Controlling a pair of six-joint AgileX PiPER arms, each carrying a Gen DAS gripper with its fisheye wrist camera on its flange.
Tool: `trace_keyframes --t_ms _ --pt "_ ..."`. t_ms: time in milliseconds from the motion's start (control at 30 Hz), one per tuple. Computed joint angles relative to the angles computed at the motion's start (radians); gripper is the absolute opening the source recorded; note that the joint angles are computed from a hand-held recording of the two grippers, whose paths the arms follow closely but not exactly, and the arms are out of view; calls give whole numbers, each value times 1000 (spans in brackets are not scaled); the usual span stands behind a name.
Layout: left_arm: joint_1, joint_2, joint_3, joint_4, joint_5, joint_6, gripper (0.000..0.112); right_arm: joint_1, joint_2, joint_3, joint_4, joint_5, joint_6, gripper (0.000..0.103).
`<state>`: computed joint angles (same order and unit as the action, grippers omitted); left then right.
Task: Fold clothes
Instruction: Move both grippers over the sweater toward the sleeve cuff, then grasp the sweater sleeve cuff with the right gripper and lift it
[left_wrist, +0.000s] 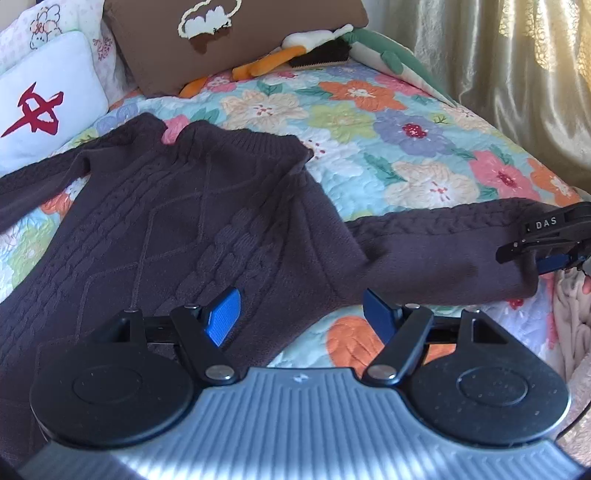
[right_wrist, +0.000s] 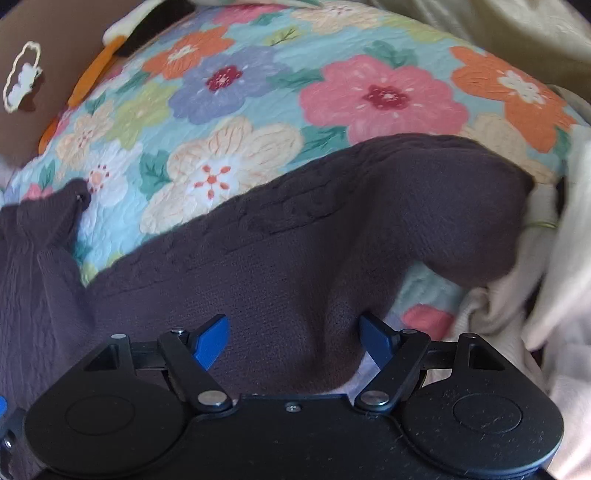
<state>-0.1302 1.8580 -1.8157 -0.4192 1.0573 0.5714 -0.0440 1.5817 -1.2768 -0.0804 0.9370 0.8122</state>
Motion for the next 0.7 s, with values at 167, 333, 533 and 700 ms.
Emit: trace_keyframes --t_ms 167,333,533,700 --pt "-7 52 -52 13 12 -30 73 1 -45 62 -77 -16 95 81" --pt "-38 84 -77 63 -7 -85 73 -60 5 47 37 -14 10 82" --pt "-34 107 -84 66 -6 -104 73 -75 32 62 57 -77 15 96" --pt "-19 96 -73 78 -8 -109 73 -52 -3 115 0 -173 50 78"
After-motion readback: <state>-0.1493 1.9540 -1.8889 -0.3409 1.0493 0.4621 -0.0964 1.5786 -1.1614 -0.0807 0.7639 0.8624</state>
